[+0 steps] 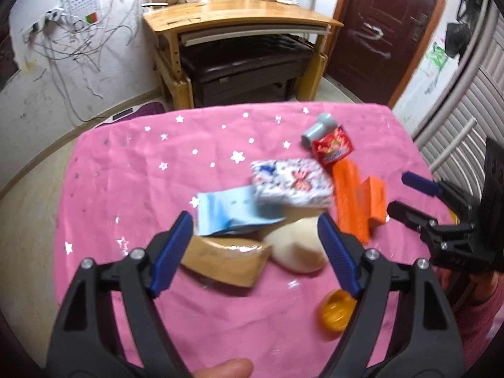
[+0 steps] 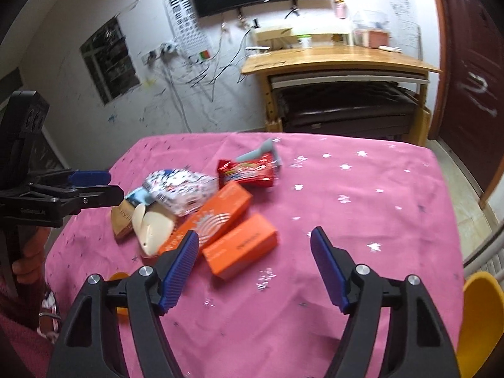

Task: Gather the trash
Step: 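Move both tools back over the table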

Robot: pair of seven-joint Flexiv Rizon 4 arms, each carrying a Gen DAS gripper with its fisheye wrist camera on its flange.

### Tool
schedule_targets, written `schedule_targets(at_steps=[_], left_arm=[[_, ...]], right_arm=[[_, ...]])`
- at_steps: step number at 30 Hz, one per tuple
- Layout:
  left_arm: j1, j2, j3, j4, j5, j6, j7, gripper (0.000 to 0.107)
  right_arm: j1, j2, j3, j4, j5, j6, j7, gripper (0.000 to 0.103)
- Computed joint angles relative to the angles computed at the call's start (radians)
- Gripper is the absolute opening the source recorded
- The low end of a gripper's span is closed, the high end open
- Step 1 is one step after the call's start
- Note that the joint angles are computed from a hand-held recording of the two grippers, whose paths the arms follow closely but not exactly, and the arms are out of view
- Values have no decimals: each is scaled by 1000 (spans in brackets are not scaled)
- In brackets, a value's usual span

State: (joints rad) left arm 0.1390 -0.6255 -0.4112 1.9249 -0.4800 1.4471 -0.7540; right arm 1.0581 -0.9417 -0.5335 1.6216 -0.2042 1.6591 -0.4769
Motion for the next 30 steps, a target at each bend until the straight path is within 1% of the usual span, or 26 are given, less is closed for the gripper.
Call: schedule_targets(at_steps=[1,4,7,13,18,20,24,27,28,30], left_arm=[[20,-7,-11,-2,6,-15,27,77],[44,-21,-25,1,14,-12,78,78],[58,-44,-26,-11,29,-10,123,82],[76,-73,-39,-31,47,-45,208,82],[84,-81,-62,-30,38,-65,285,85],[63,-84,-42,-36,42,-66,297,86],[54,-86,-33,-46,28,-86,315,87],[62,-87,-43,-42,7,-92,339,85],[65,-83,-45,-37,1,-97,347,81],[57,-80,-36,-30,-7,-83,350,80]], right_arm=[[-13,0,19,-20,-15,-27,-11,68],[-40,-2,49,-50,-52,-64,-11,71],[-66,-2,72,-69,-88,-91,4,73],[-129,-11,139,-116,-169,-140,17,73],[-158,-7,163,-114,-213,-134,25,76],[-168,-5,175,-114,-227,-132,20,76],[-181,-1,190,-106,-243,-116,9,76],[-178,-3,187,-103,-242,-106,5,76],[-180,-3,189,-101,-240,-101,2,76],[-177,-4,186,-98,-235,-96,-1,76]])
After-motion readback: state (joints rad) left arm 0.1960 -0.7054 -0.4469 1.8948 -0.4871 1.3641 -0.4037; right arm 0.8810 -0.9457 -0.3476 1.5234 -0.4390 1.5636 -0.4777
